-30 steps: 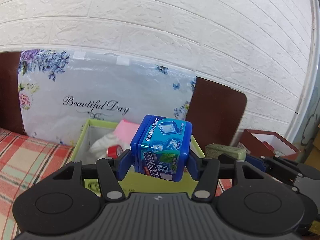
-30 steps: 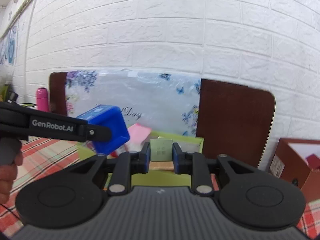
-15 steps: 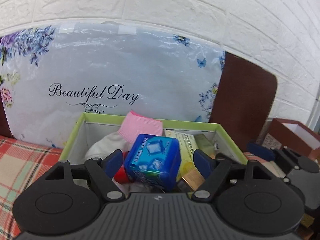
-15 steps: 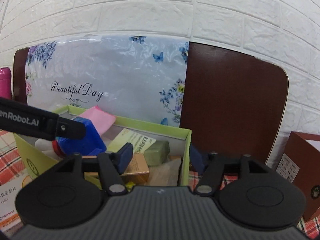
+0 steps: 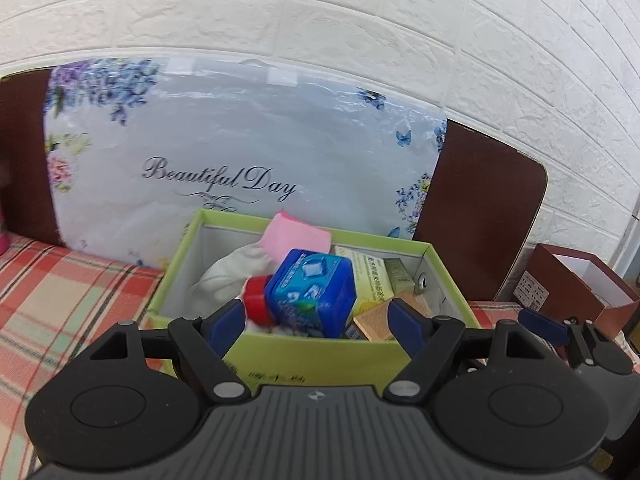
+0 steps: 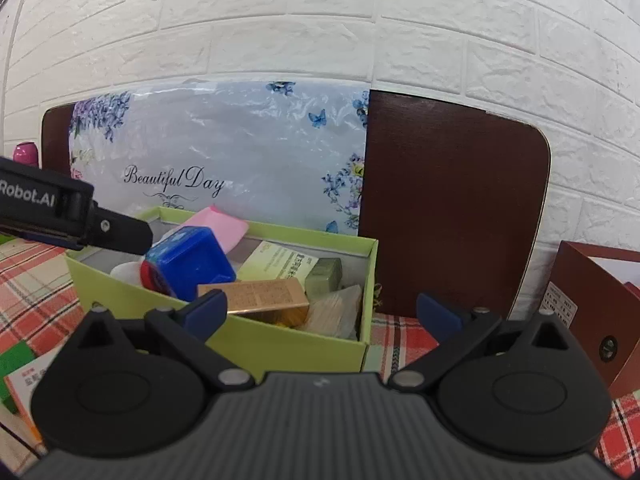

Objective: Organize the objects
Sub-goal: 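Carry the blue container and olive box into the lime-green box and open both tools, then move both open tools back toward the green and orange boxes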

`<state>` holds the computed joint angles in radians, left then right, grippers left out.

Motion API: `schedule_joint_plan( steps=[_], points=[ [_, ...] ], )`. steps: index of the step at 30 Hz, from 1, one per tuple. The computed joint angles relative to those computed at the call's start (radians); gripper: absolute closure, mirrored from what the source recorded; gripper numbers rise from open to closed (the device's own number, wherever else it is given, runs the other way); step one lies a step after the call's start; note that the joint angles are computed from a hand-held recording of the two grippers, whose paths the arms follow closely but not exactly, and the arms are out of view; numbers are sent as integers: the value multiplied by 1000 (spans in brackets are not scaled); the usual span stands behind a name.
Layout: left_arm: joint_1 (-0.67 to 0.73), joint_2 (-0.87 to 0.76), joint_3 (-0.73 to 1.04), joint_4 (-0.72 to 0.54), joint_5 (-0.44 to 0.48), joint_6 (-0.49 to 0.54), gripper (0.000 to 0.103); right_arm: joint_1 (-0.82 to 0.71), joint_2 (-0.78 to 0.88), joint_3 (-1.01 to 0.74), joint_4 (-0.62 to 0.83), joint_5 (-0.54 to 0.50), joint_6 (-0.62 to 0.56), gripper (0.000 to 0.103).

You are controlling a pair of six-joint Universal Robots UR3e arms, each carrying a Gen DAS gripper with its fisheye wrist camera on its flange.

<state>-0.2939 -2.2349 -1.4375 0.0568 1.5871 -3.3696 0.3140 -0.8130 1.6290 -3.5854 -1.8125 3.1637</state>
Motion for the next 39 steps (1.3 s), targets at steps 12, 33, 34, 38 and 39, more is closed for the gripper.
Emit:
schedule_joint_plan(
  steps=[12, 33, 34, 38, 39],
  points=[
    [-5, 318, -561, 168, 40, -88, 21, 98, -254, 385, -26, -20, 171, 0],
    [88, 428, -974, 306, 54, -150, 21, 294, -293, 535, 36, -76, 387, 0],
    [97, 423, -976, 309, 48, -147, 21, 300, -287, 523, 45, -77, 386, 0],
    [121, 397, -961, 308, 36, -131, 21, 313, -270, 474, 87, -79, 379, 0],
    [131, 393, -958, 306, 28, -129, 21, 315, -264, 463, 95, -79, 377, 0]
  ],
)
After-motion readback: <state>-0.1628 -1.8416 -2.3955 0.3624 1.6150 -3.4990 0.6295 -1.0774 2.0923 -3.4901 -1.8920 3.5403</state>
